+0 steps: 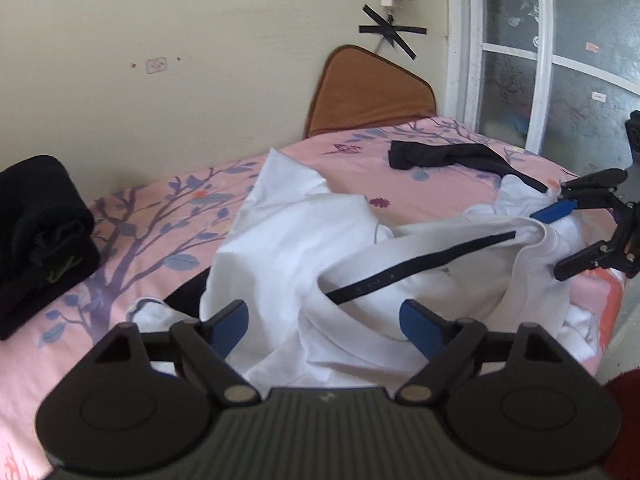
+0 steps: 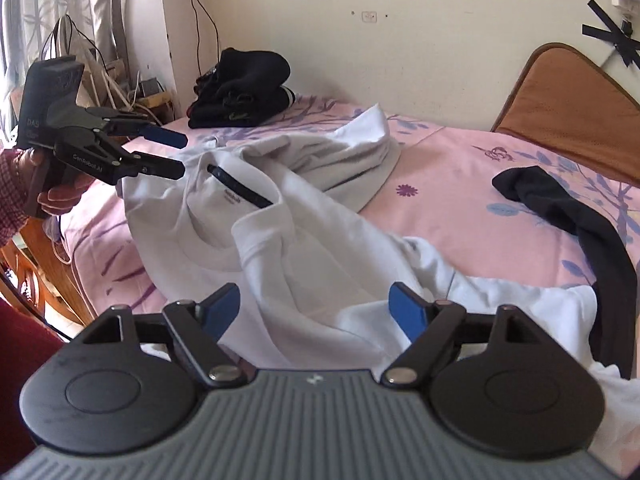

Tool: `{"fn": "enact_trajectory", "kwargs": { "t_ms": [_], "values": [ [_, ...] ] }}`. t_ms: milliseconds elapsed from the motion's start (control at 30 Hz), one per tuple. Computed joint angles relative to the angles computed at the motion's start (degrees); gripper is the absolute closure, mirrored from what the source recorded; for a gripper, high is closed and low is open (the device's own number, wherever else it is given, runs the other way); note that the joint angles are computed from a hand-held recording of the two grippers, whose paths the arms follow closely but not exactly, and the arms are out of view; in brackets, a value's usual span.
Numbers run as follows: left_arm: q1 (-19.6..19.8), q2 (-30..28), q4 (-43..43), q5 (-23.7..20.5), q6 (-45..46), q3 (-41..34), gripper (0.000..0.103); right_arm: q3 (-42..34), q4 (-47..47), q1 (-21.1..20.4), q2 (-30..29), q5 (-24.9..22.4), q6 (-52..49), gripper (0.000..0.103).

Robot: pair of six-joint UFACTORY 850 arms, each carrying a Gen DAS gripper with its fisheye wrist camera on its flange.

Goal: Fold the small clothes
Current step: 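Move both open tools toward the white t-shirt on the bed, then grasp the white t-shirt with the right tool and lift it up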

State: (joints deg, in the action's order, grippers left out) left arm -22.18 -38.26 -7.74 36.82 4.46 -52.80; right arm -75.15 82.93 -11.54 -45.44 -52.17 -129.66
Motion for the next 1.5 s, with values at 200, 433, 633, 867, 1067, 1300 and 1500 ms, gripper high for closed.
{"fn": "enact_trajectory", "kwargs": {
  "t_ms": [200, 433, 633, 867, 1067, 1300, 1500],
  "values": [
    [1.8, 1.6, 7.1, -6.5, -5.1, -2.1, 0.096, -0.2, 5.7, -1.1, 1.0, -3.8, 0.0, 0.096],
    [0.8, 7.0, -20.9, 1.9, 18.5, -10.4, 0.095, -6.7, 25.5, 2.5, 3.6, -3.5, -9.1, 0.096],
    [0.6, -5.9, -50.6, 7.8, 37.4, -35.6, 0.072, -30.5, 50.9, 12.6, -7.7, 22.4, -22.2, 0.065],
    [3.1, 1.3, -23.9, 3.2, 7.7, -9.5, 0.04, -10.4, 22.0, 2.0, -2.1, -1.5, -3.6, 0.034],
    [5.2, -5.9, -13.0, -9.2, -13.0, -10.6, 0.044, 0.5, 0.0, -2.5, -1.2, -10.9, 2.1, 0.015],
    [3.5, -9.6, -31.4, -10.3, 6.2, -21.2, 0.101, 2.7, 5.5, -0.3, 2.0, -3.4, 3.2, 0.093],
    [5.9, -7.2, -35.8, -6.7, 2.4, -22.4, 0.093, -3.4, 37.1, -2.2, 0.1, 1.6, 2.2, 0.093]
  ]
}}
